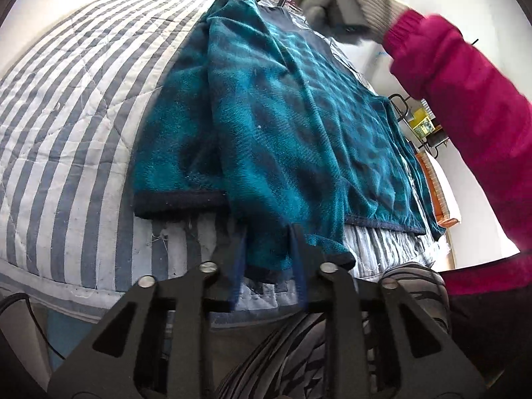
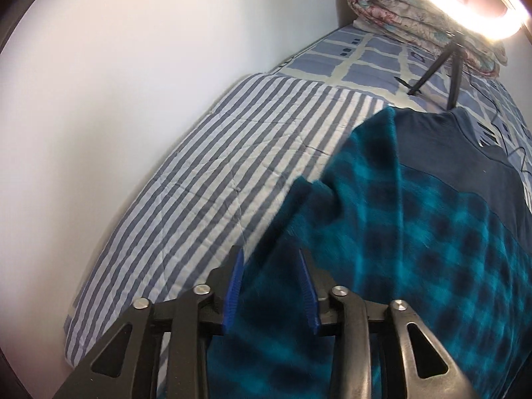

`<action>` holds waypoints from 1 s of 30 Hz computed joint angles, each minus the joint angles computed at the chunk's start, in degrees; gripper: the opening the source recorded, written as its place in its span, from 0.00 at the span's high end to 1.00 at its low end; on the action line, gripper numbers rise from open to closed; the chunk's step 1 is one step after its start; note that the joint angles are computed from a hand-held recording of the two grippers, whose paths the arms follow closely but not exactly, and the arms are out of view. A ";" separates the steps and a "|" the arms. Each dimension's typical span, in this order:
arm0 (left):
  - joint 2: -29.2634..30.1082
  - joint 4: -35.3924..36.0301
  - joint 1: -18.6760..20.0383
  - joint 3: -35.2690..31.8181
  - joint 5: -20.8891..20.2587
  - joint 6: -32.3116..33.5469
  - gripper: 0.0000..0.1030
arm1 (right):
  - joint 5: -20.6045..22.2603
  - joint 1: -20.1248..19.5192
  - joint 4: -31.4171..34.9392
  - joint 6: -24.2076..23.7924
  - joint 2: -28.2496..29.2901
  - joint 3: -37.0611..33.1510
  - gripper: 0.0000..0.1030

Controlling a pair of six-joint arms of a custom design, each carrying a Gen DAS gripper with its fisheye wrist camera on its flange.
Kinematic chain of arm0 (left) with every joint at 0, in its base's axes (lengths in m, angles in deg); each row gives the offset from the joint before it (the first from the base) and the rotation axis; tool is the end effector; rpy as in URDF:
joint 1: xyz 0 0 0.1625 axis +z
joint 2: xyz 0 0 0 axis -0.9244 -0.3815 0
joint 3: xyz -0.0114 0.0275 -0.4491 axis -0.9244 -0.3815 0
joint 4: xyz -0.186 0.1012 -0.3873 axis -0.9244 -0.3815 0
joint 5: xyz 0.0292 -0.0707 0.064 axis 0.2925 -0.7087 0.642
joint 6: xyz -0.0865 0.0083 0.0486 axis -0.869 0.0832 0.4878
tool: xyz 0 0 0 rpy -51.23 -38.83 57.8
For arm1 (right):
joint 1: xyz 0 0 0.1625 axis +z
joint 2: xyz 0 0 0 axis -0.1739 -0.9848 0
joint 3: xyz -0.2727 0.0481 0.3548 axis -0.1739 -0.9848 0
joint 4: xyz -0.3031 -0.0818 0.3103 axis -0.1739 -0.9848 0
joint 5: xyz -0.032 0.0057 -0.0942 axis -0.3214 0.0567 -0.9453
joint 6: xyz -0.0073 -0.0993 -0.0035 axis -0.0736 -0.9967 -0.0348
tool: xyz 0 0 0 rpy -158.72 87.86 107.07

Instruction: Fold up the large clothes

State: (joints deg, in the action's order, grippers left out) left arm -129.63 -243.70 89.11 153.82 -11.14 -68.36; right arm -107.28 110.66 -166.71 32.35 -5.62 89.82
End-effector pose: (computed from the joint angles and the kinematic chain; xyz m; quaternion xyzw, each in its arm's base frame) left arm -0.3162 -0.3360 -0.0265 -0.0246 0.9413 -0.3153 0.1182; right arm 0.2203 -0.6650 0.2217 0.3942 -0.8911 0.0453 0.2200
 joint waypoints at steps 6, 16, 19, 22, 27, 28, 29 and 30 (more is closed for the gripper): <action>0.38 -2.63 -0.20 0.79 0.48 0.96 0.96 | -9.57 1.40 -7.65 -1.19 5.63 -0.61 0.56; -1.45 -1.80 -2.56 2.24 2.93 -1.89 1.00 | -10.82 1.08 -9.17 -4.94 5.58 -0.71 0.93; -2.63 -1.35 -3.26 2.48 3.42 -1.88 1.00 | -9.01 1.20 -4.87 -2.48 4.87 -2.66 0.94; -4.11 -1.35 -4.41 2.47 4.50 -1.42 1.00 | -7.90 1.57 -2.61 -0.90 4.70 -5.03 0.94; -7.51 0.27 -4.56 3.21 8.05 -0.86 1.00 | -4.55 1.80 0.67 3.04 5.62 -9.66 0.95; -8.36 1.85 -4.20 3.54 8.83 -1.67 1.00 | -4.11 1.88 0.76 3.70 6.08 -10.32 0.96; -9.04 3.31 -3.76 3.96 9.31 -2.83 1.00 | -4.01 2.03 0.39 3.85 6.64 -10.68 0.96; -9.74 4.43 -3.18 4.72 9.32 -4.50 1.00 | -3.97 2.13 0.17 3.84 7.05 -10.88 0.96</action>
State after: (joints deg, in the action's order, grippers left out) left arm -139.37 -239.28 85.92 158.54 -1.82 -72.86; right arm -111.25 112.78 -166.54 36.19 1.43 78.93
